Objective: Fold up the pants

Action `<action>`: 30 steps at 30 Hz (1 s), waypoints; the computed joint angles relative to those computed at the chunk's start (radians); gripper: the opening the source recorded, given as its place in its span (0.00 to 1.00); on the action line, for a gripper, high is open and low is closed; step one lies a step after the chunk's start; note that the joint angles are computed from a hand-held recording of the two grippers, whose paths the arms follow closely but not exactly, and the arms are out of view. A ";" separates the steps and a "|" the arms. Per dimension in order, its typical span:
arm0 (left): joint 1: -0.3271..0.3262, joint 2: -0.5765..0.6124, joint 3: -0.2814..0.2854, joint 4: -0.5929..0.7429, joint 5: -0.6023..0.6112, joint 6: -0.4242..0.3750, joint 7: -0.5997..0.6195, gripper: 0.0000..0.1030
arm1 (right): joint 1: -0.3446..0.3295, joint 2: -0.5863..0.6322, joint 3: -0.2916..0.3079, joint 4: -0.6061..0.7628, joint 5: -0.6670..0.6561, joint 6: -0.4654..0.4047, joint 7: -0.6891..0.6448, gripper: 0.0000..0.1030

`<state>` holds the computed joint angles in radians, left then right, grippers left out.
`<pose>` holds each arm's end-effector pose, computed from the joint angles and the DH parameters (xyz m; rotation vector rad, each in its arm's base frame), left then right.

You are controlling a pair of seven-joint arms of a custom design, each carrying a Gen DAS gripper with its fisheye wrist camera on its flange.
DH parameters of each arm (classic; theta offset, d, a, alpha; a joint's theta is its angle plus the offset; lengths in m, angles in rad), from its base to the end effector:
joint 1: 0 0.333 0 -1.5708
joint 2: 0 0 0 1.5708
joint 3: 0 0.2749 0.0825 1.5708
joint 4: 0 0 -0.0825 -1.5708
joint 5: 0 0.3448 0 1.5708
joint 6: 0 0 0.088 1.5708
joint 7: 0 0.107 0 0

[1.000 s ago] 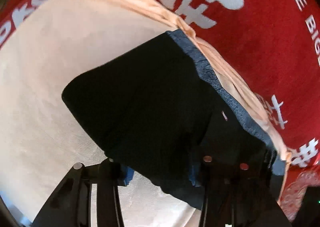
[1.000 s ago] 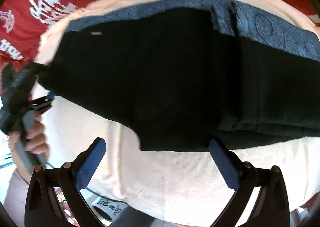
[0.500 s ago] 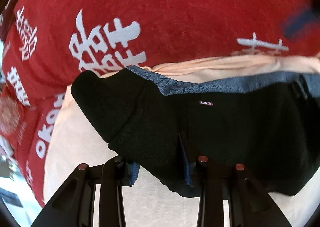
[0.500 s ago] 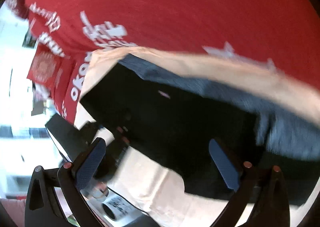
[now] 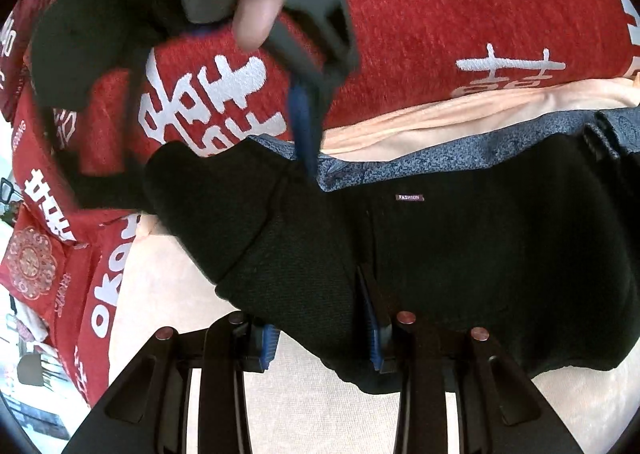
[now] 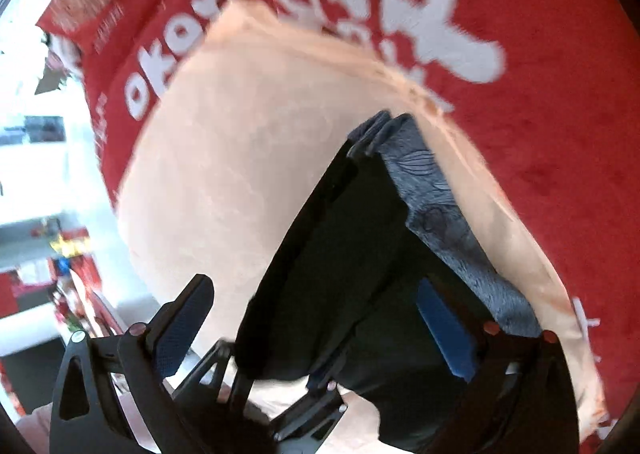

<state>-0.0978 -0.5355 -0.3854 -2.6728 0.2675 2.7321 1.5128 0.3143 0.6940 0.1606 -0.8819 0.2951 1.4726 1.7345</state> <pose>0.3517 -0.1968 0.4385 -1.1283 2.2692 -0.3623 0.5894 0.2979 0.4687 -2.3953 1.7767 0.5989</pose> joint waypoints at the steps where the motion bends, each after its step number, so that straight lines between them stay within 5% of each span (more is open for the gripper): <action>1: -0.003 0.005 -0.001 0.006 -0.003 -0.014 0.001 0.35 | -0.014 0.052 0.037 0.061 -0.017 -0.036 0.014 0.83; 4: -0.028 -0.019 0.012 -0.004 -0.012 -0.004 0.019 0.35 | -0.024 0.069 0.018 0.035 0.041 -0.058 0.042 0.22; 5: -0.040 -0.032 0.016 -0.006 -0.020 -0.006 0.029 0.35 | -0.041 0.028 0.019 -0.043 0.065 -0.015 0.039 0.19; 12: -0.147 -0.087 0.049 0.077 -0.153 -0.089 0.094 0.35 | -0.152 -0.402 -0.010 -0.637 0.272 0.273 -0.116 0.18; 16: -0.215 -0.098 0.048 0.160 -0.241 -0.159 0.116 0.35 | -0.188 -0.651 -0.079 -0.919 0.436 0.374 -0.202 0.18; 22: -0.308 -0.062 -0.012 0.272 -0.311 -0.197 0.128 0.35 | -0.200 -1.001 -0.228 -1.248 0.551 0.442 -0.276 0.18; 30: -0.396 0.094 -0.164 0.406 -0.242 -0.189 0.063 0.35 | -0.310 -1.433 -0.448 -1.581 0.441 0.435 -0.254 0.18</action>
